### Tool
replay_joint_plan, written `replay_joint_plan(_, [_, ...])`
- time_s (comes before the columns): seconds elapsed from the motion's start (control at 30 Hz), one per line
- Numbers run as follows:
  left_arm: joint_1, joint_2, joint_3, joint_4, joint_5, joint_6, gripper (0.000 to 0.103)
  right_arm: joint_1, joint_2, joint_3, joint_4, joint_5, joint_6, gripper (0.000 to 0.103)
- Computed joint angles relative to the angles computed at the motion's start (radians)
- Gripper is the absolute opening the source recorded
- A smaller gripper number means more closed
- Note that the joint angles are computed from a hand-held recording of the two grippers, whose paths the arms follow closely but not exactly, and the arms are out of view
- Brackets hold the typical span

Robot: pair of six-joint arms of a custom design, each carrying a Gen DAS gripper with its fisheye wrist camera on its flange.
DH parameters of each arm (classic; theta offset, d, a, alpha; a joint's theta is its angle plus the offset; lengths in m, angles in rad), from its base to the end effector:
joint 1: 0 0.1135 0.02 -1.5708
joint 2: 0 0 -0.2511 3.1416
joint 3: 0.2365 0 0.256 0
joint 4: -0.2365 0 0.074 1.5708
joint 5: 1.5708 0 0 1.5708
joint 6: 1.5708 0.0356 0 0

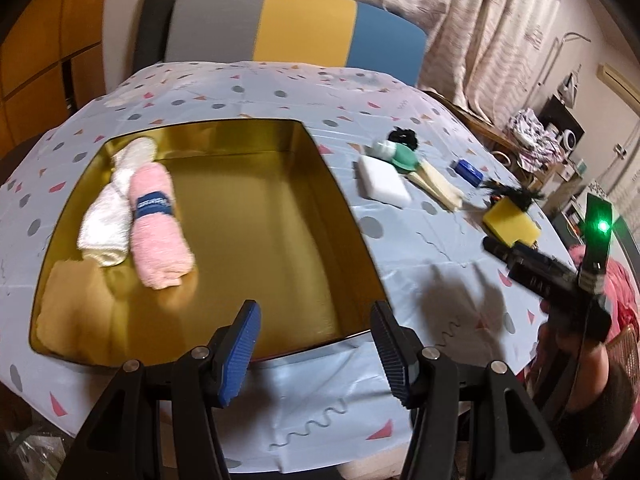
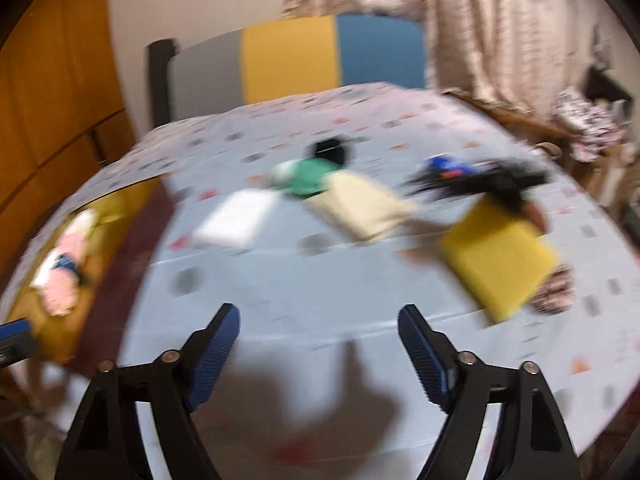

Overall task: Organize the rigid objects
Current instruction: 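Move the right gripper to the pile and grasp the yellow sponge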

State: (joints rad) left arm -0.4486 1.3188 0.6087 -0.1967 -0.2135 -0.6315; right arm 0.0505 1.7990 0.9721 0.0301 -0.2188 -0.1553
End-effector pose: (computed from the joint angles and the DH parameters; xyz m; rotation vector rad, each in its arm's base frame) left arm 0.2306 -0.1026 0.1542 -0.3150 2.4403 -0.2099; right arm 0.3646 0.0262 0.1378 -0.3461 2.3274 0.2076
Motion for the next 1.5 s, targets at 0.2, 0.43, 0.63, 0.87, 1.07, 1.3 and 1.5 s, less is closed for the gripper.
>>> replay_joint_plan(0.2, [-0.036,0.092,0.089,-0.007,0.009,-0.007,0.057,-0.088,0.116,0.138,0.072,0.178,-0.162,0.103])
replay_joint_plan(0.43, [-0.071,0.179,0.189,-0.045,0.003,-0.016,0.057,-0.114,0.322,0.334,0.062,0.287,-0.354,0.102])
replay_joint_plan(0.63, [-0.097,0.250,0.275,-0.080,-0.010,0.004,0.057,-0.159,0.437,0.488,-0.070,0.206,-0.275,0.087])
replay_joint_plan(0.87, [-0.091,0.350,0.375,-0.085,0.020,0.017,0.057,-0.204,0.413,0.511,-0.210,0.000,-0.135,0.081])
replay_joint_plan(1.07, [-0.078,0.431,0.471,-0.106,0.038,0.037,0.057,-0.243,0.426,0.501,-0.323,-0.333,0.085,0.081])
replay_joint_plan(1.3, [-0.046,0.540,0.617,-0.153,0.040,0.075,0.057,-0.169,0.294,0.282,-0.181,-0.230,0.014,0.083])
replay_joint_plan(1.5, [0.007,0.729,0.859,-0.252,0.046,0.121,0.058,-0.165,0.285,0.217,-0.069,-0.179,-0.019,0.085])
